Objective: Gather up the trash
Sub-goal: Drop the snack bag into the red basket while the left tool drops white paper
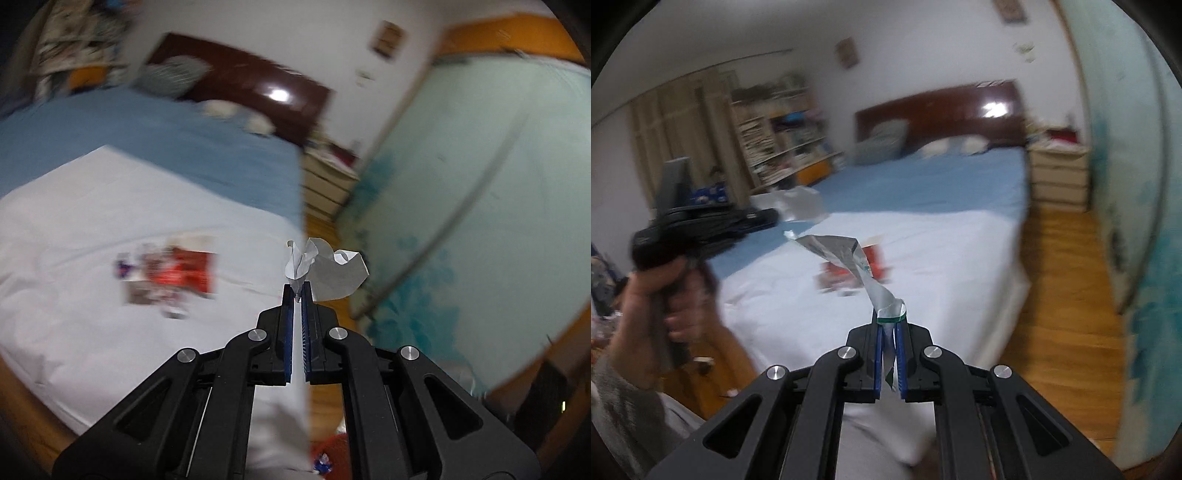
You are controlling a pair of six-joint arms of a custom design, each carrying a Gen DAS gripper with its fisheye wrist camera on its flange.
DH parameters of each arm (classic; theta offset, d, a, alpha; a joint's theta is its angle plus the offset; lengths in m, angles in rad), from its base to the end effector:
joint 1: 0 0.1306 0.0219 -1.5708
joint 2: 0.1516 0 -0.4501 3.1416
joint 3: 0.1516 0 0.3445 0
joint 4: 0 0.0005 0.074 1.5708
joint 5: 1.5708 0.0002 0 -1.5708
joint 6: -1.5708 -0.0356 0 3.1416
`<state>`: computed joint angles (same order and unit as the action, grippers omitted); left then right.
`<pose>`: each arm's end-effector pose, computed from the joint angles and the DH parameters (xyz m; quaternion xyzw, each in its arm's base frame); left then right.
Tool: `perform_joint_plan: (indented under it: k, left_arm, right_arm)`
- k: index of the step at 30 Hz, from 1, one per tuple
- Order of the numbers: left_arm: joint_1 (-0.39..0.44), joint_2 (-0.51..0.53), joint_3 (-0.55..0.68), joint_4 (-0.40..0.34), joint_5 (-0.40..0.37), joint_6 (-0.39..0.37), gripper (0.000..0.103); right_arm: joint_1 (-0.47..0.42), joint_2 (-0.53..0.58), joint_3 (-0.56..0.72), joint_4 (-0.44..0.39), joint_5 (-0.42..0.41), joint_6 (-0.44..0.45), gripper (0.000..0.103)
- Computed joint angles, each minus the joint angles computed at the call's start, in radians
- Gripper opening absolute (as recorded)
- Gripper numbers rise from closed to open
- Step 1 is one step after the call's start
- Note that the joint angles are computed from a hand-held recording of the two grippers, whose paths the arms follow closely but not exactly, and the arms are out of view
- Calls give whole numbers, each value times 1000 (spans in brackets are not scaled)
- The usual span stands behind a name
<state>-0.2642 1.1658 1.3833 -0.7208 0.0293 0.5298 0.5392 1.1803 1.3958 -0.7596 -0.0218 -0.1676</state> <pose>0.3291 -0.0906 0.5876 -0.1066 0.8542 -0.2083 0.4643 0.2964 0.1777 0.5847 -0.1662 0.8551 0.1789 0.4574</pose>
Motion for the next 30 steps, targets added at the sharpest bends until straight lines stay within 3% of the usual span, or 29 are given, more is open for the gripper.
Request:
perform_joint_plan:
  k: [2,4,8,12,15,17,18,19,20,23,25,30]
  left_arm:
    - [-126,38,43,-11,-67,7,4]
    - [-202,63,52,0,-67,22,4]
    - [-391,211,123,-23,-60,2,4]
    - [-490,361,156,-21,7,60,4]
    - [-550,480,173,-30,49,106,4]
    - [-582,572,186,-66,80,130,4]
    - [-584,610,198,-103,121,147,4]
    - [-578,634,190,-93,194,195,4]
    - [-579,652,207,-126,213,185,4]
    - [-592,696,284,-252,157,105,4]
    - [-592,720,302,-293,164,99,4]
    - [-596,723,314,-317,147,113,4]
  right_arm:
    - [-108,-64,-23,-63,-4,51,8]
    - [-228,-118,-53,-123,-13,95,8]
    - [-537,-188,-154,-207,-115,193,8]
    - [-782,-186,-278,-295,-250,253,8]
    - [-899,-154,-383,-326,-315,281,8]
    - [-942,-118,-472,-310,-308,281,8]
    - [-958,-103,-508,-299,-312,279,8]
    - [-960,-92,-536,-284,-321,266,8]
    - [-977,-67,-565,-273,-340,257,8]
    - [-962,-29,-619,-240,-350,232,8]
    - [-926,-19,-640,-216,-348,202,8]
    - [-861,4,-659,-181,-344,146,10]
